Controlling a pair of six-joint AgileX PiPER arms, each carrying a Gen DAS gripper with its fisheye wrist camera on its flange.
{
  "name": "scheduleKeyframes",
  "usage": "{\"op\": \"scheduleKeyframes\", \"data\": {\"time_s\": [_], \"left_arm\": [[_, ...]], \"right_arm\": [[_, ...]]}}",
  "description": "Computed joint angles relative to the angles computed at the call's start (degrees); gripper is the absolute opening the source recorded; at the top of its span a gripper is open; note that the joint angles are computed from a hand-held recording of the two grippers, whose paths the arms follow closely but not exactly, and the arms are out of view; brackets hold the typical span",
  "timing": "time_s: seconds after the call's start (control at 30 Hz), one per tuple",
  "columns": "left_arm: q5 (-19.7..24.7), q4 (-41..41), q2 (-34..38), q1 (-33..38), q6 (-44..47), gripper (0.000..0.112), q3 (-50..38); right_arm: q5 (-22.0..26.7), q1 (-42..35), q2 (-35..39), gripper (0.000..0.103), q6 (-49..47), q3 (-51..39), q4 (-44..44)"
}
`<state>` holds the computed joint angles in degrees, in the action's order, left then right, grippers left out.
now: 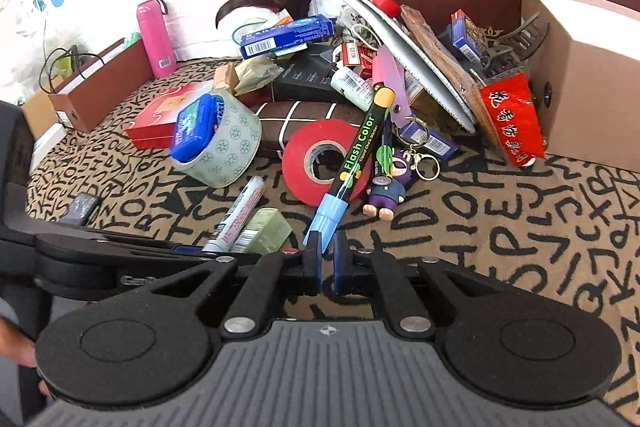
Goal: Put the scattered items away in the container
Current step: 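Grasp the blue-capped paint marker with the right gripper while the left gripper approaches the green marker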
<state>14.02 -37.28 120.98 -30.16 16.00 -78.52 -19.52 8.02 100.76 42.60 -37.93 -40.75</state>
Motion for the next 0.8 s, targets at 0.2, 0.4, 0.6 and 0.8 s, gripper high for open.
{"op": "scheduleKeyframes", "data": {"time_s": [0.2, 0.4, 0.6, 0.8], "left_arm": [[0.9, -11.5, 3.8, 3.0, 10.7, 0.064, -3.8], [1.7, -20.0, 6.1, 4.5, 19.9, 0.060, -5.9], [2.4, -17.2, 3.1, 4.5, 18.2, 0.057, -2.5], [-2.2, -18.4, -1.4, 2.4, 21.6, 0.059, 5.7]], "right_arm": [[1.5, 1.4, 5.5, 0.022, 0.4, -6.2, 1.4], [2.7, 1.7, 10.6, 0.027, 6.5, -11.2, -2.0], [4.1, 1.4, 10.8, 0.021, 13.3, -11.8, -8.5], [4.1, -1.9, 1.5, 0.020, 9.4, -1.4, -9.3]]}}
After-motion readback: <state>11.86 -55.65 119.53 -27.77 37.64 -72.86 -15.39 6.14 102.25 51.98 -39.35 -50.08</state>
